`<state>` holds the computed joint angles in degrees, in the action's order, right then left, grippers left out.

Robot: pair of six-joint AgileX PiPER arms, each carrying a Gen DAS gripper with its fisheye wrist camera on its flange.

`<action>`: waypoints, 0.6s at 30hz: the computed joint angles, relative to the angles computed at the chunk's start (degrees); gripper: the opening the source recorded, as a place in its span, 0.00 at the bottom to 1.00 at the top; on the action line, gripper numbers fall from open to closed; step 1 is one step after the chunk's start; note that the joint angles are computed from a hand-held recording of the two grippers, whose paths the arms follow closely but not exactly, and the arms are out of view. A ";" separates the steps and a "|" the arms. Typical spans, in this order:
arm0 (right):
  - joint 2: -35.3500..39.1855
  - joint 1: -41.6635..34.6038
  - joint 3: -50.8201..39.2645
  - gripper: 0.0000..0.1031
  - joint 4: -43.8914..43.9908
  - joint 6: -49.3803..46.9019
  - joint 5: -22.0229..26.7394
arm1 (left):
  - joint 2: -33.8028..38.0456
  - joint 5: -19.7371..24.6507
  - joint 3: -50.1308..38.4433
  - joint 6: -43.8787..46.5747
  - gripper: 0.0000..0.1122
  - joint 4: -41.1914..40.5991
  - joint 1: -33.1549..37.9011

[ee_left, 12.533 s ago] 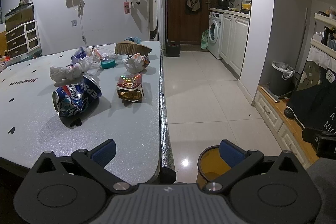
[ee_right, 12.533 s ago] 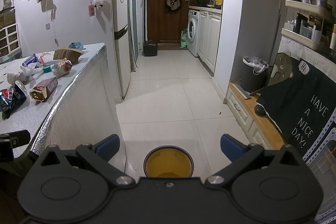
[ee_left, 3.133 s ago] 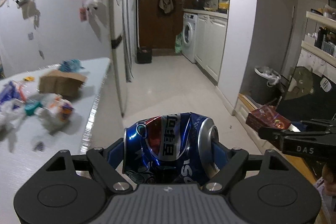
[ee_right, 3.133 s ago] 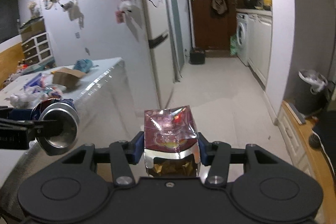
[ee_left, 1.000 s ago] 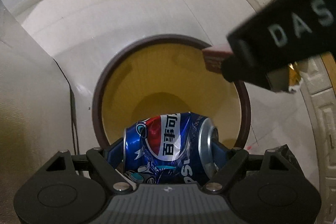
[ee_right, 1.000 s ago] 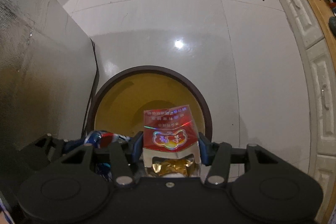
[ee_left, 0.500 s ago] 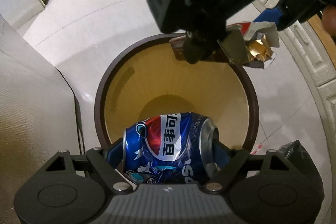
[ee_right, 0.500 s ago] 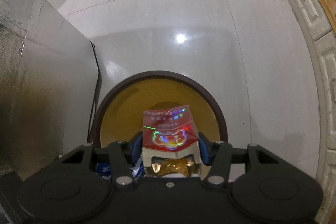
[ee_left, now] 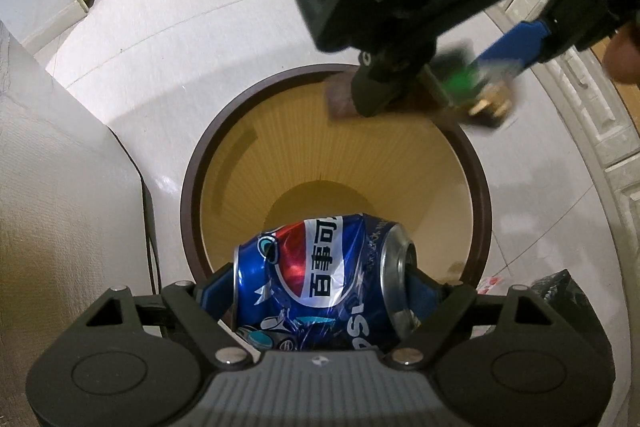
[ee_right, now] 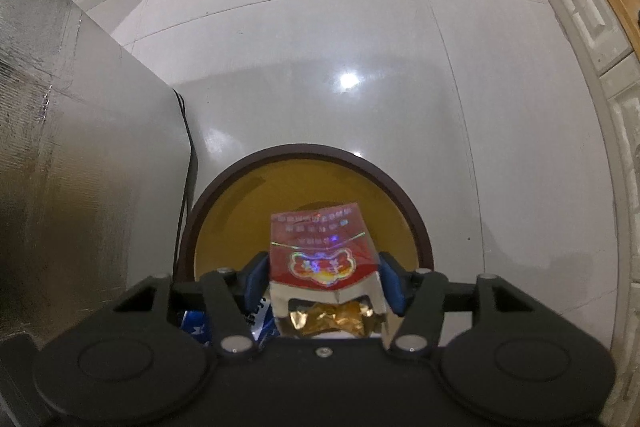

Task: Collect trash
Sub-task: 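Open both tools to drop the can and wrapper into the bin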

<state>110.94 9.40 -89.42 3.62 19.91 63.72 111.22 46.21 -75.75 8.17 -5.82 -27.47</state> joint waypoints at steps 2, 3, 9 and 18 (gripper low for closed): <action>-0.04 -0.03 0.25 0.64 -0.03 -0.16 0.04 | -0.09 -0.12 0.05 0.22 0.80 -0.19 0.13; -0.04 -0.04 0.32 0.65 0.05 -0.29 0.05 | -0.24 -0.30 0.21 0.44 0.81 -0.27 0.12; -0.05 -0.53 0.39 0.72 -0.05 -0.46 -0.17 | -0.78 0.00 0.83 1.97 0.84 -1.16 0.53; -1.53 -0.93 2.94 0.79 -0.27 -1.36 -0.21 | -1.28 2.30 0.28 2.10 0.84 -2.04 1.11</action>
<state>109.40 8.47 -86.48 3.35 18.55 63.51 109.93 48.51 -75.47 10.27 -7.86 -26.36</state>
